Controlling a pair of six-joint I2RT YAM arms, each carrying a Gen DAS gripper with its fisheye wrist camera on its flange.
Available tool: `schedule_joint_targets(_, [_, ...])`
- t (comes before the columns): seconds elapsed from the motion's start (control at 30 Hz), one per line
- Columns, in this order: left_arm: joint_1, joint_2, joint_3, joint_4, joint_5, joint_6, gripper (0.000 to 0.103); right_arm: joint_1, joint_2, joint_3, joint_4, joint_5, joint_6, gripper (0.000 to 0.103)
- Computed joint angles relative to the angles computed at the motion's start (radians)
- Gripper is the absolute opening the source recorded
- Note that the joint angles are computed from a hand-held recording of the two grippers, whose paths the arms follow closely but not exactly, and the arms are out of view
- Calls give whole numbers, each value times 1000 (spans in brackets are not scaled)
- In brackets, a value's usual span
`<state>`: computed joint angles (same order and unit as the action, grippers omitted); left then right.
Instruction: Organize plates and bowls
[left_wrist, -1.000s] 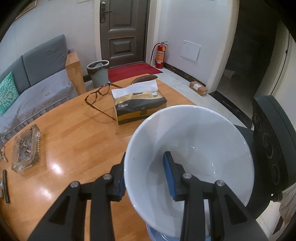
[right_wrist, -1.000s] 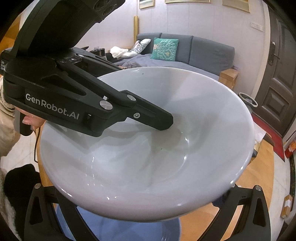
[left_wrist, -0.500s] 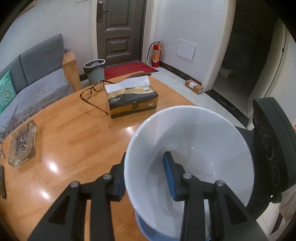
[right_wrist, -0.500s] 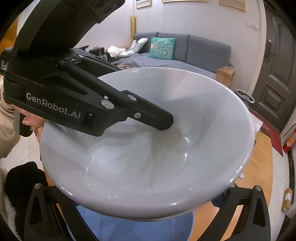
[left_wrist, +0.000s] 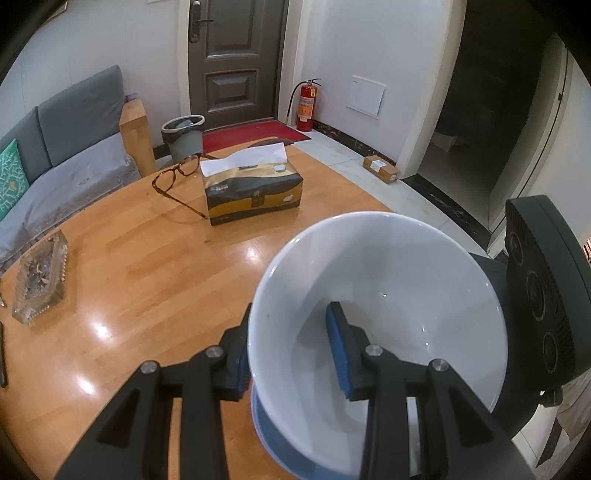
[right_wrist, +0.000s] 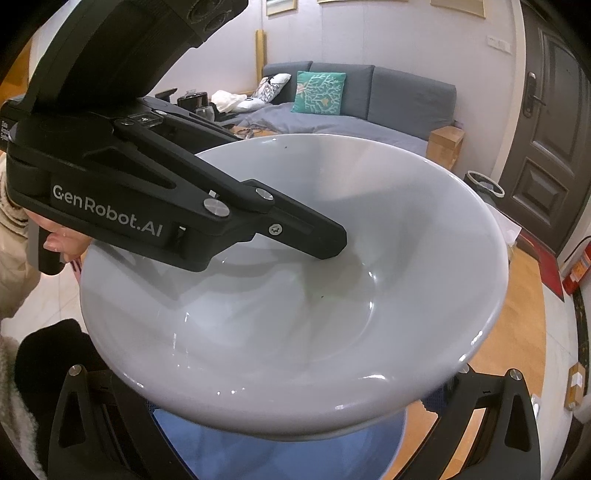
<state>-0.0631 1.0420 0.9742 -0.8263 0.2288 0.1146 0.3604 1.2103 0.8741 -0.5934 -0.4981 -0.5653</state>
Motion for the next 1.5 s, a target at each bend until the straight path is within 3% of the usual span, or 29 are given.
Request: schedule_joint_targets(1.5, [-113, -26, -129, 42, -21, -73, 32, 120, 144, -5, 117, 99, 130, 101])
